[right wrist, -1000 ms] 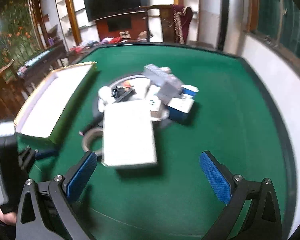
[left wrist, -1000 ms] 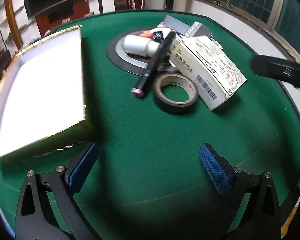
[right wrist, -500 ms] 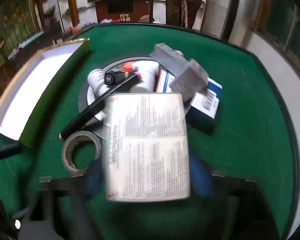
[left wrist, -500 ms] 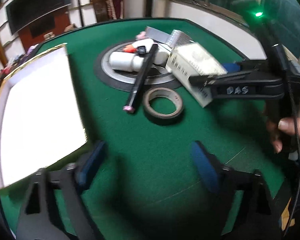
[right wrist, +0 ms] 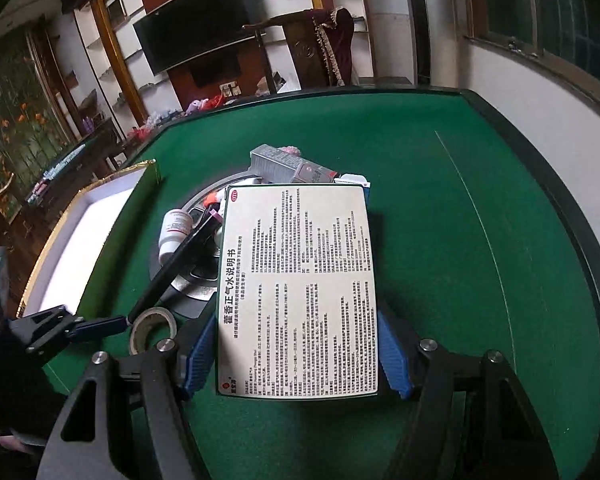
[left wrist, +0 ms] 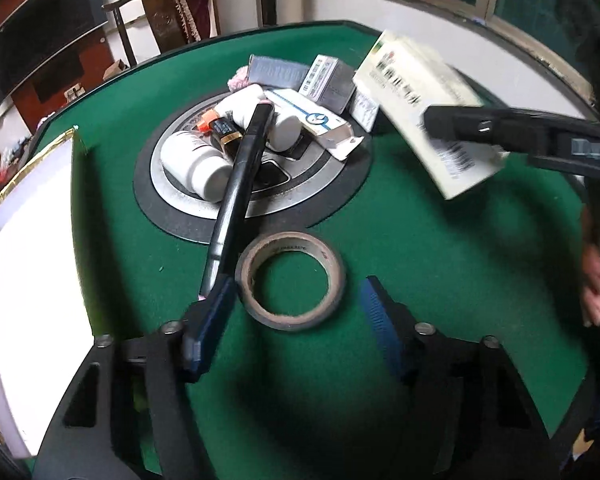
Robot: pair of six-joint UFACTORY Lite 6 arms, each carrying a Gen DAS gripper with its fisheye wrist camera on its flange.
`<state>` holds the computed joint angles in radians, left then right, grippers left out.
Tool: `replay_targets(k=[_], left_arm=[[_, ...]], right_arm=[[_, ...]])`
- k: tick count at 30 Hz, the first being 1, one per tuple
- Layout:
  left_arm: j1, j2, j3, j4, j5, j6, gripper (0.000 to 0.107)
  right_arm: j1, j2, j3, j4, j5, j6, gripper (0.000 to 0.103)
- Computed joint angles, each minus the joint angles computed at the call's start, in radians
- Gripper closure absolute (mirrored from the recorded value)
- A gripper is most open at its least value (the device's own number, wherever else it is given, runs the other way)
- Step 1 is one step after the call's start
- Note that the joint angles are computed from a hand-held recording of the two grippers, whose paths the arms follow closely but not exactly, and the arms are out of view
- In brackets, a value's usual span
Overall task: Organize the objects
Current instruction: 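Grasp the printed leaflet with the right gripper while the left gripper approaches the tape roll, then carry the leaflet and black tape roll into the tray and release both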
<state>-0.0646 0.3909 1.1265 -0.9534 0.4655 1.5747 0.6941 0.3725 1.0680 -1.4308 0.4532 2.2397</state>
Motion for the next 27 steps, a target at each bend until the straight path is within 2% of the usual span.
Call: replay_targets(k=[2,11,17,24,27], left_arm=[[-0.017,0.021,0.019,0.010,-0.021,-0.009,0.048],[-0.045,0.082,0.085,0.059,-0.038,-0.070,0.048],[-0.020,0.069,0.046,-0.088,-0.021,0.083,0.048],[0.057,-0.007,0.027,-0.090,0.142,0.117,0.048],[0.111,0.007,0.097,-0.070,0.233,0.083,0.048]], right_arm=[[0.009,-0.016,-0.010,0.002,0.009,0.000,0.033],[0.007,-0.023,-0.011,-0.012,0.005,0.011,0.033],[0.007,-0.012,-0.005,-0.019,0.014,0.015,0.033],[0.017,-0.004,0.005,-0.026,0.045,0.030,0.033],[0.021,0.005,0.010,-0.037,0.050,0.049,0.033]])
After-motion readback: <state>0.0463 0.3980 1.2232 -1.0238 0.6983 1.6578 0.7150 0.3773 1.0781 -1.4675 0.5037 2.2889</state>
